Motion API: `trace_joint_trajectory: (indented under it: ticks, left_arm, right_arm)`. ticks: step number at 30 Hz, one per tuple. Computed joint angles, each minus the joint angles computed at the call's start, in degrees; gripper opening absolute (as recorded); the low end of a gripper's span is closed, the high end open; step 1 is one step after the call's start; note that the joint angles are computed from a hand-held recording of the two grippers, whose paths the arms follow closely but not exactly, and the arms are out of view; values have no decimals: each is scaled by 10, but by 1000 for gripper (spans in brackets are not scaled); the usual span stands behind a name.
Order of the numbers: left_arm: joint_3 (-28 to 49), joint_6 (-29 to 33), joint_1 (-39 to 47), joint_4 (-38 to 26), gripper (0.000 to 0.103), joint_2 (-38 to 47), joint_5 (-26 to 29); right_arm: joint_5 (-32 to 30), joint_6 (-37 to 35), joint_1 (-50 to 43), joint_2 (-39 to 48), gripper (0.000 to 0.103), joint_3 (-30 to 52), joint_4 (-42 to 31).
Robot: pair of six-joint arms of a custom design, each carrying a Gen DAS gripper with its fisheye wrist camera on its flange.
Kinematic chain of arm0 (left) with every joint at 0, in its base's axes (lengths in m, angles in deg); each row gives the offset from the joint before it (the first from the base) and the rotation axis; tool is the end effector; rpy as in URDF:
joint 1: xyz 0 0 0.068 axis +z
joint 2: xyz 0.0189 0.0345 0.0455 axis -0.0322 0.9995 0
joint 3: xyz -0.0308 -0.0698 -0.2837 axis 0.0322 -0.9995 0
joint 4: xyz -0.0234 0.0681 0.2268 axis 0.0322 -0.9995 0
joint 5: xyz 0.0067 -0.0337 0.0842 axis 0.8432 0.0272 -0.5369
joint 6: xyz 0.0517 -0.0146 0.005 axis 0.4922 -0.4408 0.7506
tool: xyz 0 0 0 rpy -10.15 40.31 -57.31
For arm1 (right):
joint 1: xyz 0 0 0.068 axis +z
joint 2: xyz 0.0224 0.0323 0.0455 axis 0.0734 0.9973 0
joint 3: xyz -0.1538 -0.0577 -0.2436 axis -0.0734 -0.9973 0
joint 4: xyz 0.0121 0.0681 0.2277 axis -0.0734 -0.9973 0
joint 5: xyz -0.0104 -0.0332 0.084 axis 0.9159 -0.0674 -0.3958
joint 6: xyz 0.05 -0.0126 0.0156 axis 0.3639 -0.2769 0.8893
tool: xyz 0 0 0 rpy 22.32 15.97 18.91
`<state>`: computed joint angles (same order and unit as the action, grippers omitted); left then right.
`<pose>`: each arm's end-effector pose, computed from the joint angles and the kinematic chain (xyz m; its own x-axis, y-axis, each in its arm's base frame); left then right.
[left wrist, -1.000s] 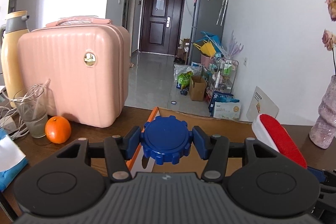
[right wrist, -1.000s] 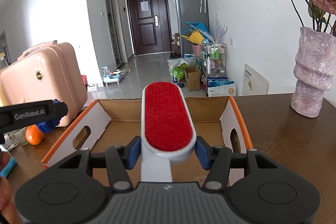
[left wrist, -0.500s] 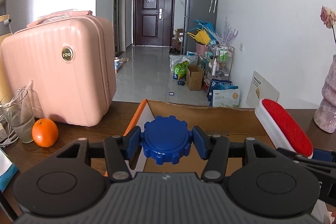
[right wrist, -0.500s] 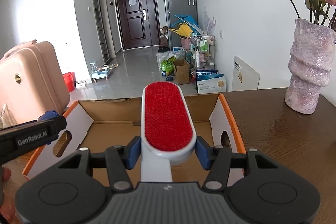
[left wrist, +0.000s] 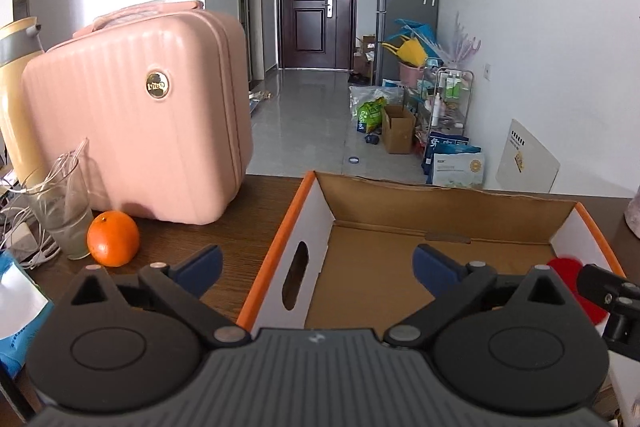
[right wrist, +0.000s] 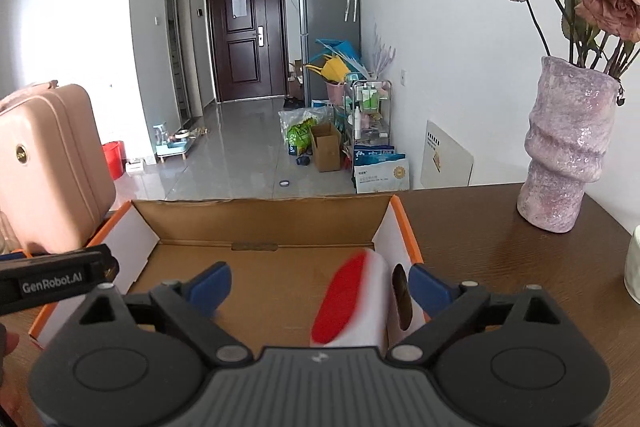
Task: Organize rigid objects
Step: 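Open both grippers to drop the cap and brush into the box, then withdraw both grippers from the box back toward the table items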
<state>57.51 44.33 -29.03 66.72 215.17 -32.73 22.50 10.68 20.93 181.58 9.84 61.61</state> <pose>0.3642 -0.1831 0.0643 -0.5095 0.2022 -0.8364 0.3560 0.9345 0.0091 0.2704 0.0588 0.0562 -0.4443 0.3286 -0.8335 0.5211 0.8515 0.0579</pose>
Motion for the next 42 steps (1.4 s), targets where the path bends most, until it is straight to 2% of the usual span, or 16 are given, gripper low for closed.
trace_joint_trajectory:
  ticks: [8, 17, 29, 42]
  left_arm:
    - [-14, 1, 1, 10, 103, -11, 2]
    - [-53, -7, 6, 24, 103, -32, 5]
    - [-173, 3, 24, 115, 103, -81, 30]
    - [-318, 20, 34, 239, 103, -105, 38]
  right_arm:
    - [-5, 4, 2, 1, 103, -13, 22]
    - [17, 11, 28, -10, 103, -50, 59]
    - [71, 41, 105, -26, 103, -117, 95]
    - [157, 150, 238, -46, 103, -167, 38]
